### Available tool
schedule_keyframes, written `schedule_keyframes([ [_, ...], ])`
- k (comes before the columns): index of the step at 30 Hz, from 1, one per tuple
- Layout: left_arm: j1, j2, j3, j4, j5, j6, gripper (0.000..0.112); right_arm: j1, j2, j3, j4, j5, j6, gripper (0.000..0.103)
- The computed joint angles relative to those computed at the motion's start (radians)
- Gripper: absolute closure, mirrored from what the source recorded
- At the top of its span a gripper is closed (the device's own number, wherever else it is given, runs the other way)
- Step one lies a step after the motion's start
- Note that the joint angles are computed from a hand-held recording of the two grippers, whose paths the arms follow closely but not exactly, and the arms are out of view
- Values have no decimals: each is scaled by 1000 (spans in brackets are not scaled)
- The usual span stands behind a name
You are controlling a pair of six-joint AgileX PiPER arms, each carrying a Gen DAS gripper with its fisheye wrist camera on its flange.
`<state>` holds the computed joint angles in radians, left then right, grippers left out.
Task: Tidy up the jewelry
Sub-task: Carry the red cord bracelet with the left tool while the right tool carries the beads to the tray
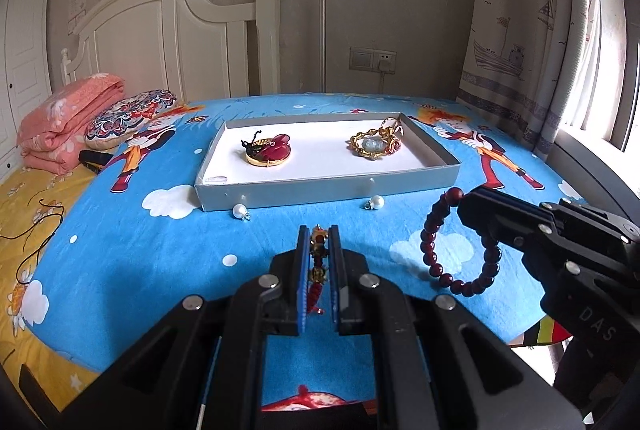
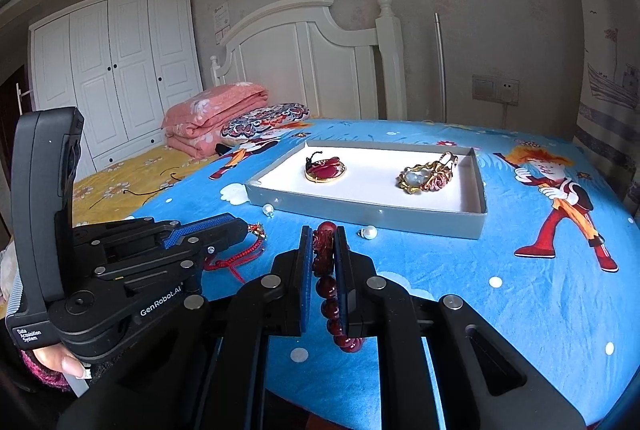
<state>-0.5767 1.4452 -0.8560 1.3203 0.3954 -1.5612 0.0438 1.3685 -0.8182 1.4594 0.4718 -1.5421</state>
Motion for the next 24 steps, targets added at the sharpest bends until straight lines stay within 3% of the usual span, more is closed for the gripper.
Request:
schedule_keyframes([
  [16,-10,-81,44,91,16,-102,103,109,-24,-23,-101,-150,136,92],
  [24,46,-35,-33,15,-9,1,103,123,36,-119,-230,-197,282,92],
])
